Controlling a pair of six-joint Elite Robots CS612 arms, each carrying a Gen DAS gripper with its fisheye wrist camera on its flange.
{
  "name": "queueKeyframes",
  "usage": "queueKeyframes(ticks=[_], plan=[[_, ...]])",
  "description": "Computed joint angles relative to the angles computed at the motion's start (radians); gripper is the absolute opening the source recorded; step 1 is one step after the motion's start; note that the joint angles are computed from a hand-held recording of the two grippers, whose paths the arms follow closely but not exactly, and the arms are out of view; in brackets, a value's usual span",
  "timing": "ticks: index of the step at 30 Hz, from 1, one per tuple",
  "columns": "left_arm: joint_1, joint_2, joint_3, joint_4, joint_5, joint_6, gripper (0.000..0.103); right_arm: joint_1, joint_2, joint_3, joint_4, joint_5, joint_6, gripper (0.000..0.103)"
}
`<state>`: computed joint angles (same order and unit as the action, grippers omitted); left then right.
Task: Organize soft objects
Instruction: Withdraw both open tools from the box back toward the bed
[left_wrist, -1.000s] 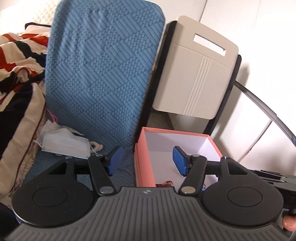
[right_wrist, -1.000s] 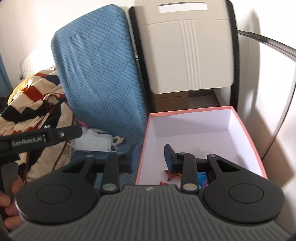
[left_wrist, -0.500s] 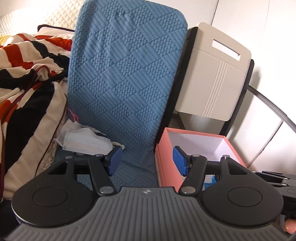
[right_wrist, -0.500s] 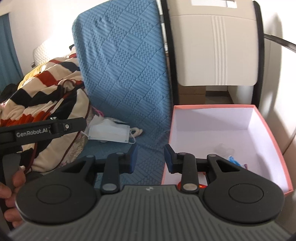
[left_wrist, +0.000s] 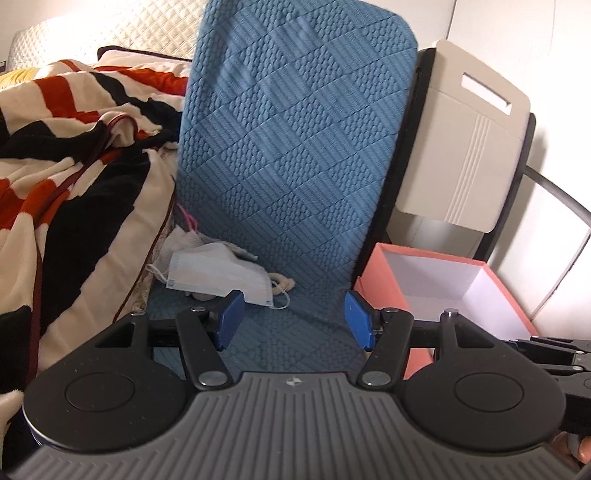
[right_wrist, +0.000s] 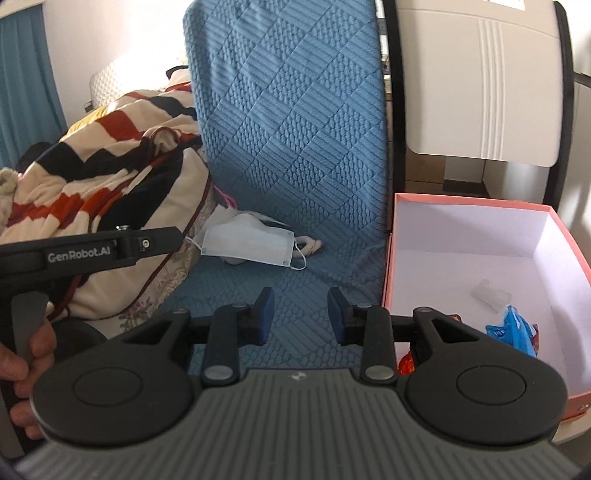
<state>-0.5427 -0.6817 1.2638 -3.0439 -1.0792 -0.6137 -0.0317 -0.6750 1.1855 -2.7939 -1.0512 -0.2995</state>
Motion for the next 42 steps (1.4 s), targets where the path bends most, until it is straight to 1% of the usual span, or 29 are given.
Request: queueKeyframes(ticks=[7, 12, 17, 21, 25, 31, 32, 36, 38, 42], plan=[[0.014, 0.01, 0.015, -0.014, -0.039, 0.011, 0.066, 0.015, 0.005, 0.018, -0.02, -0.039, -0.035, 0.035], [0.023, 0.017, 0.025, -0.032, -0.07, 0.015, 0.066, 0.026, 0.013, 0.018, -0.028, -0.058, -0.02, 0.035], [0.037, 0.033, 0.014, -0.021, -0.093, -0.002, 0.066, 0.039, 0.025, -0.002, -0.014, -0.071, -0.04, 0.035], [0.055, 0.053, -0.006, -0.016, -0.128, -0.032, 0.066, 0.054, 0.042, -0.039, 0.002, -0.113, -0.062, 0.035], [0.066, 0.075, -0.039, 0.021, -0.13, -0.045, 0.066, 0.062, 0.072, -0.086, 0.02, -0.111, -0.055, 0.035], [0.093, 0.119, -0.106, 0.063, -0.172, -0.033, 0.066, 0.074, 0.123, -0.158, 0.022, -0.118, -0.062, 0.035], [0.098, 0.126, -0.119, 0.075, -0.184, -0.044, 0.066, 0.075, 0.129, -0.168, 0.028, -0.118, -0.066, 0.035], [0.119, 0.159, -0.177, 0.111, -0.241, -0.108, 0.066, 0.076, 0.163, -0.222, 0.058, -0.081, -0.072, 0.035], [0.126, 0.177, -0.212, 0.143, -0.256, -0.134, 0.066, 0.078, 0.183, -0.254, 0.074, -0.072, -0.078, 0.035], [0.14, 0.207, -0.28, 0.23, -0.282, -0.16, 0.066, 0.083, 0.234, -0.348, 0.147, -0.063, -0.093, 0.035]])
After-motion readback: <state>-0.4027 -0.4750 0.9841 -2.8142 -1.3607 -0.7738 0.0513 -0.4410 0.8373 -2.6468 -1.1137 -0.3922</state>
